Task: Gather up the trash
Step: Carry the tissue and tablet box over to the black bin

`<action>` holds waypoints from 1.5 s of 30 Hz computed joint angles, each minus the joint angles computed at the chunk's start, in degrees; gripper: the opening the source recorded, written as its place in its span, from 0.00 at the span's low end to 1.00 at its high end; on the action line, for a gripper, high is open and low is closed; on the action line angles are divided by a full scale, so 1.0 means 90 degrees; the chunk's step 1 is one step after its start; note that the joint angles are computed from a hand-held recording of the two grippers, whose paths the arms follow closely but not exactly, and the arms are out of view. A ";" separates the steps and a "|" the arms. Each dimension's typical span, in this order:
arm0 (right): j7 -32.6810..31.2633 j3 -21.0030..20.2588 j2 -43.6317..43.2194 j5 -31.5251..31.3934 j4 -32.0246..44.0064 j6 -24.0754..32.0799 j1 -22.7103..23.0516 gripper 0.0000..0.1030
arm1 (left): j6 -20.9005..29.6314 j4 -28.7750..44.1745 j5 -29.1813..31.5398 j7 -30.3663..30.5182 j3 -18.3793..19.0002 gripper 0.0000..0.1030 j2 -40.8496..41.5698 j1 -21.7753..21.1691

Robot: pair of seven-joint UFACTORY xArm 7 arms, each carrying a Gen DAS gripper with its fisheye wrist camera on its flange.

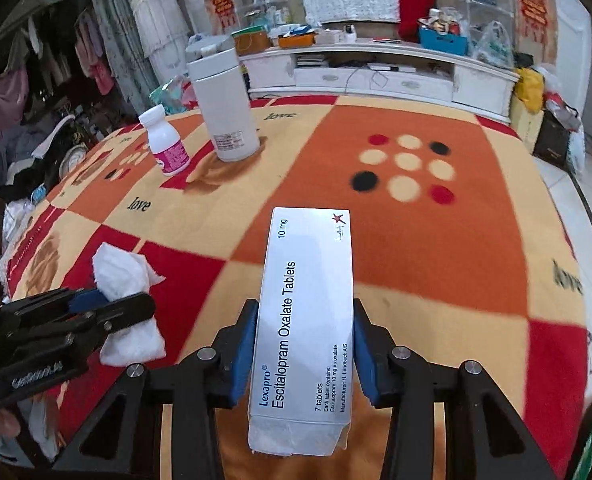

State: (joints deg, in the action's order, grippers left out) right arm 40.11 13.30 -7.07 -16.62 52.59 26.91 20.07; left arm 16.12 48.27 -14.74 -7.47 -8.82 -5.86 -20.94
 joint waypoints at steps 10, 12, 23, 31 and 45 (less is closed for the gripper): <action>-0.0047 0.0105 -0.1617 0.0474 -0.1295 0.0237 -0.0087 0.41 | -0.0096 0.0032 0.0928 -0.0768 -0.0433 0.33 -0.0060 -0.0293; -0.0041 0.0115 -0.1972 0.0580 -0.1538 0.0299 -0.0140 0.41 | -0.0105 0.0119 0.1067 -0.0900 -0.0501 0.33 -0.0007 -0.0383; -0.0210 -0.0001 -0.4039 0.1029 -0.2632 0.1191 -0.0509 0.41 | 0.0036 0.1019 0.1598 -0.1227 -0.0795 0.33 0.0737 -0.0981; -0.0392 -0.0222 -0.5496 0.1145 -0.3190 0.2041 -0.0949 0.41 | 0.0158 0.1693 0.1864 -0.1314 -0.0880 0.33 0.1281 -0.1411; -0.1109 -0.0889 -0.7393 0.0907 -0.3570 0.3530 -0.2248 0.41 | 0.0476 0.3145 0.1015 -0.0383 -0.1222 0.33 0.2365 -0.1904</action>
State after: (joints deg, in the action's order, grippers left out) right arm 30.13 5.30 -73.61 -8.45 20.46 58.68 -0.16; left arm 20.40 76.58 -5.60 -10.92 -19.82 15.43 -38.07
